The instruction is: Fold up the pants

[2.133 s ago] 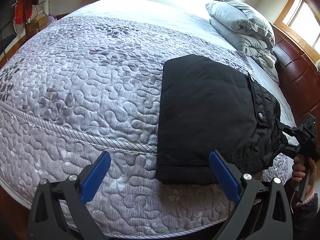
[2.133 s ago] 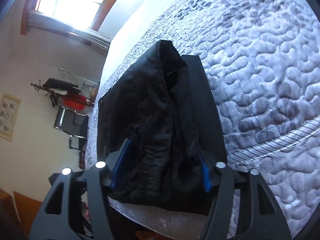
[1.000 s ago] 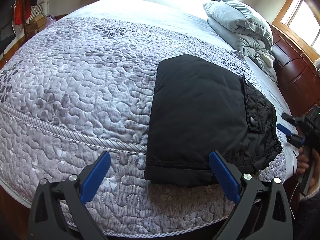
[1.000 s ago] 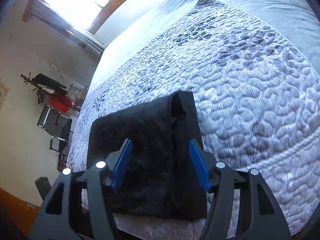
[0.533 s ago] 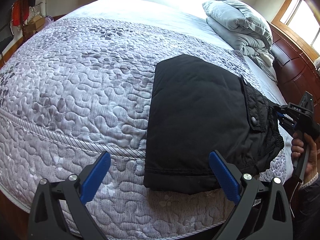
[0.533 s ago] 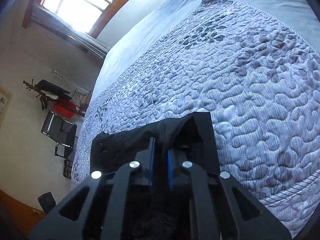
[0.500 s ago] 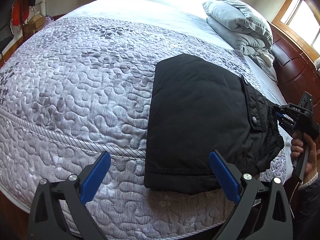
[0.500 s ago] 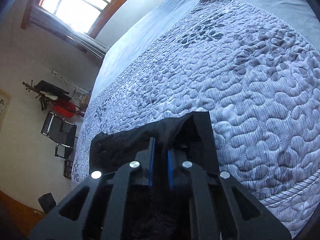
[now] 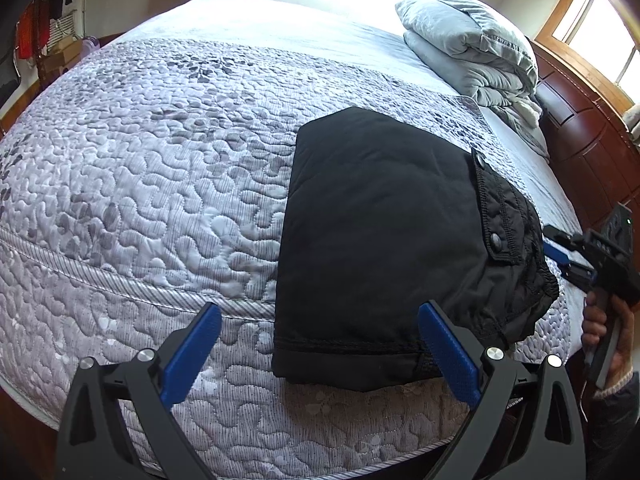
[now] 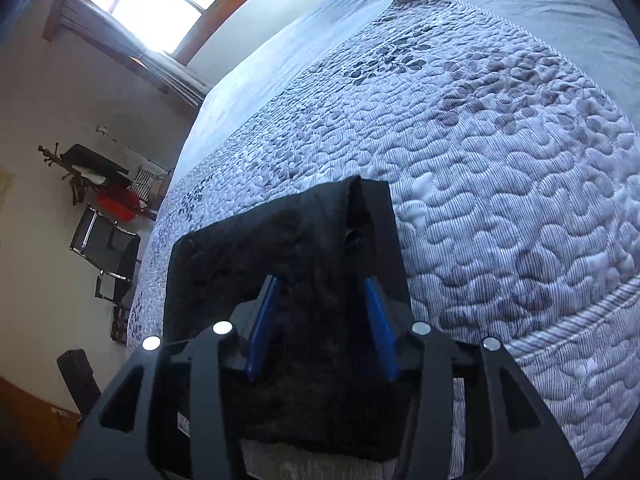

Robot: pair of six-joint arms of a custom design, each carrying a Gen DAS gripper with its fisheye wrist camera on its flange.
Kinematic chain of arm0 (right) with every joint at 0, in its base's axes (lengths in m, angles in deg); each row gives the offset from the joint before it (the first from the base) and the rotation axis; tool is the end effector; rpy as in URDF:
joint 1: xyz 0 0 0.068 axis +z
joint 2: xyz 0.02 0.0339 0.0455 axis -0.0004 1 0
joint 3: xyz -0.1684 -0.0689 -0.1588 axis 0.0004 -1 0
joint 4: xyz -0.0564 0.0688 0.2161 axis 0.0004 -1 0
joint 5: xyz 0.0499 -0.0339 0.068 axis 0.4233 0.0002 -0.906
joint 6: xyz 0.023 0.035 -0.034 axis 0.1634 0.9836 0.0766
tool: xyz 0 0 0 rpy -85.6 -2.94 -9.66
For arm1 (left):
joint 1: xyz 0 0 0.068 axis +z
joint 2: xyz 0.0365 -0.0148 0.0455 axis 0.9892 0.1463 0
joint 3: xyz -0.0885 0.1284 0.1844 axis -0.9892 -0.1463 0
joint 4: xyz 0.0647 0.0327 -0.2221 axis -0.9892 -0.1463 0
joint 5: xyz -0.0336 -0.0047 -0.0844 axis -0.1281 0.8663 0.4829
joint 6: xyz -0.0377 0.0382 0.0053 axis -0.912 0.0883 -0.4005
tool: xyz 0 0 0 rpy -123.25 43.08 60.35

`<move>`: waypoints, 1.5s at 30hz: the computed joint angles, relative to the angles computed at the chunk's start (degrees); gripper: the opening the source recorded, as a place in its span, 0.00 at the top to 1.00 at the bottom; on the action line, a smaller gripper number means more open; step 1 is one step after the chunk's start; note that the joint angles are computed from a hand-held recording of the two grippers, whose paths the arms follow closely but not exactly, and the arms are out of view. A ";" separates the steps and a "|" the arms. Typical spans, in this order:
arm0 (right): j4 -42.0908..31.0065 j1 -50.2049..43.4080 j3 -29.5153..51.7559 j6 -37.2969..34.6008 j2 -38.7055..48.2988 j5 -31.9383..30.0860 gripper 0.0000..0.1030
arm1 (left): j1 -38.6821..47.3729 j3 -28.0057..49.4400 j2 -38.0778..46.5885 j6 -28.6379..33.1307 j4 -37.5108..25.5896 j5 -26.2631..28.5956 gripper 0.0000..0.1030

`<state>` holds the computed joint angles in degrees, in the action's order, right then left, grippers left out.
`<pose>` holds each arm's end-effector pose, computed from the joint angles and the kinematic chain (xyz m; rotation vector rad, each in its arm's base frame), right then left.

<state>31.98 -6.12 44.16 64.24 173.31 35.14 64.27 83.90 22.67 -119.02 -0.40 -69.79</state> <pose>0.4028 -0.0180 0.1035 -0.1196 2.5921 1.0178 0.1956 -0.0564 0.1178 -0.5315 2.5311 -0.2101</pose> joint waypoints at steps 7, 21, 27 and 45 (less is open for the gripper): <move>2.25 -1.71 -13.87 -6.73 -8.01 0.72 0.56 | -1.93 0.67 -0.60 -1.69 -1.68 -0.80 0.04; 6.57 0.92 -19.56 -9.42 -11.48 9.67 0.79 | -6.89 3.23 -5.40 -4.32 -8.28 -3.75 0.04; 7.79 0.05 -20.55 -8.44 -10.93 8.00 0.73 | -7.85 3.83 -6.71 -4.43 -10.34 -4.90 0.04; 2.89 -7.89 -26.02 -13.47 -21.85 -4.22 0.13 | -5.52 2.35 -15.78 -3.81 -16.37 -3.39 0.04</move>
<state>34.88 -14.01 18.15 50.77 151.46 30.92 58.75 86.24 6.89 -122.83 -16.76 -73.17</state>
